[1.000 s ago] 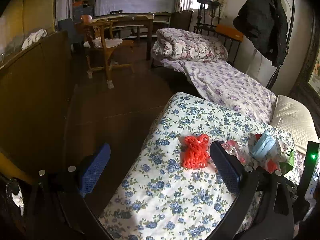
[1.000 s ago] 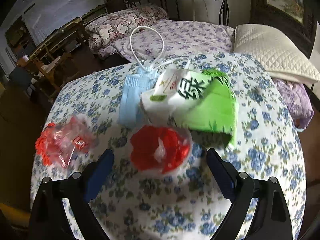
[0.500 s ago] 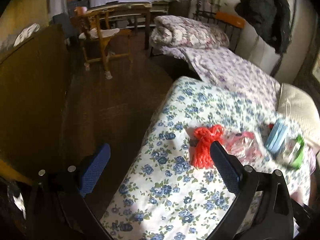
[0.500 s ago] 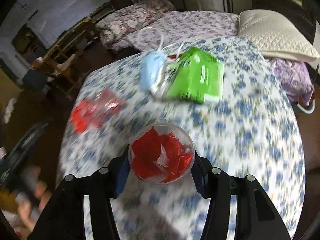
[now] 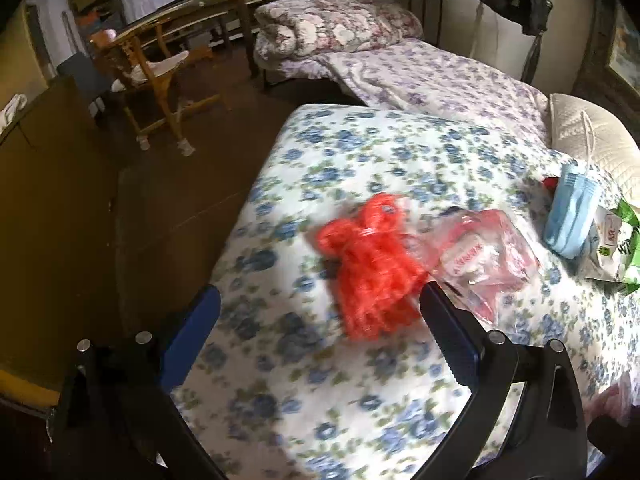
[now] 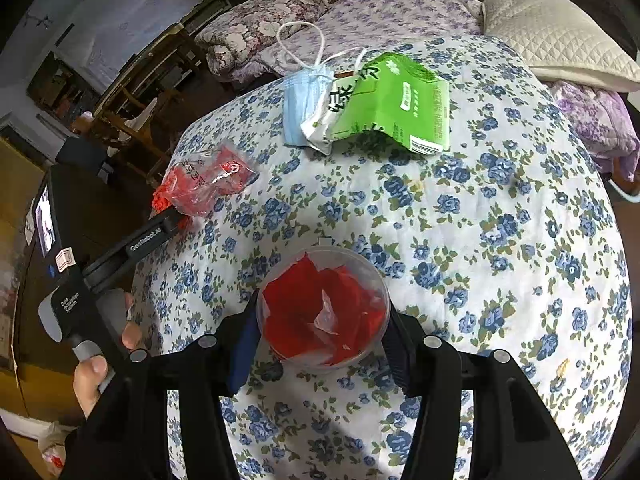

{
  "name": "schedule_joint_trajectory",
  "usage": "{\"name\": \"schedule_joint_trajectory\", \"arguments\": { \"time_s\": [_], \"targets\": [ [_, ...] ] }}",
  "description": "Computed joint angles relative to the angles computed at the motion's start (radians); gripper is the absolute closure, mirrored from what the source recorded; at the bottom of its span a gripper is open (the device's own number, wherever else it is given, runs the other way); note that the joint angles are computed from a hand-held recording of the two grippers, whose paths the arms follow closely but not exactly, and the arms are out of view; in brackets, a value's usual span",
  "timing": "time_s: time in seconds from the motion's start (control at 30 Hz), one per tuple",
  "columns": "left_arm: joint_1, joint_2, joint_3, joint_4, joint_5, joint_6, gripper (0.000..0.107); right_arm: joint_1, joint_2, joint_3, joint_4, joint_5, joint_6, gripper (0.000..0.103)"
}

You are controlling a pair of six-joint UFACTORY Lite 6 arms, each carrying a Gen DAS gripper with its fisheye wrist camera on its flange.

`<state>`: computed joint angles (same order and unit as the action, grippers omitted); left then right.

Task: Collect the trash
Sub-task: 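Grasp the orange-red yarn tassel with the left gripper while the right gripper holds the cup, then carry the cup and yarn tassel over to the red wastebasket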

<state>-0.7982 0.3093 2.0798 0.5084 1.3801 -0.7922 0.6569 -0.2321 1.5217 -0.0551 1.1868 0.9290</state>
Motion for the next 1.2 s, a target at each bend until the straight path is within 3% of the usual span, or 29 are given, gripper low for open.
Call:
{"name": "schedule_joint_trajectory", "arguments": {
  "time_s": [0.27, 0.33, 0.53, 0.73, 0.87, 1.07, 1.2],
  "targets": [
    [0.035, 0.103, 0.11, -0.027, -0.014, 0.031, 0.013, 0.017, 0.02, 0.02, 0.0, -0.006, 0.0, 0.048],
    [0.066, 0.089, 0.092, -0.068, -0.047, 0.032, 0.033, 0.025, 0.026, 0.024, -0.007, -0.007, 0.007, 0.048],
    [0.097, 0.046, 0.058, -0.108, -0.072, 0.033, 0.073, 0.027, 0.04, 0.035, -0.021, -0.013, 0.012, 0.048],
    [0.005, -0.045, 0.087, -0.06, -0.02, 0.015, 0.076, 0.026, 0.04, 0.039, -0.045, -0.013, 0.01, 0.048],
    [-0.131, -0.093, 0.201, -0.006, 0.043, -0.047, 0.077, 0.013, 0.035, 0.034, -0.049, -0.013, 0.0, 0.048],
    [-0.379, -0.061, 0.336, 0.107, 0.181, -0.18, 0.077, -0.015, 0.022, 0.01, -0.048, -0.015, -0.023, 0.048],
    [-0.456, 0.025, 0.439, 0.126, 0.249, -0.203, 0.077, -0.026, 0.012, 0.001, -0.051, -0.012, -0.032, 0.048]
  ]
}}
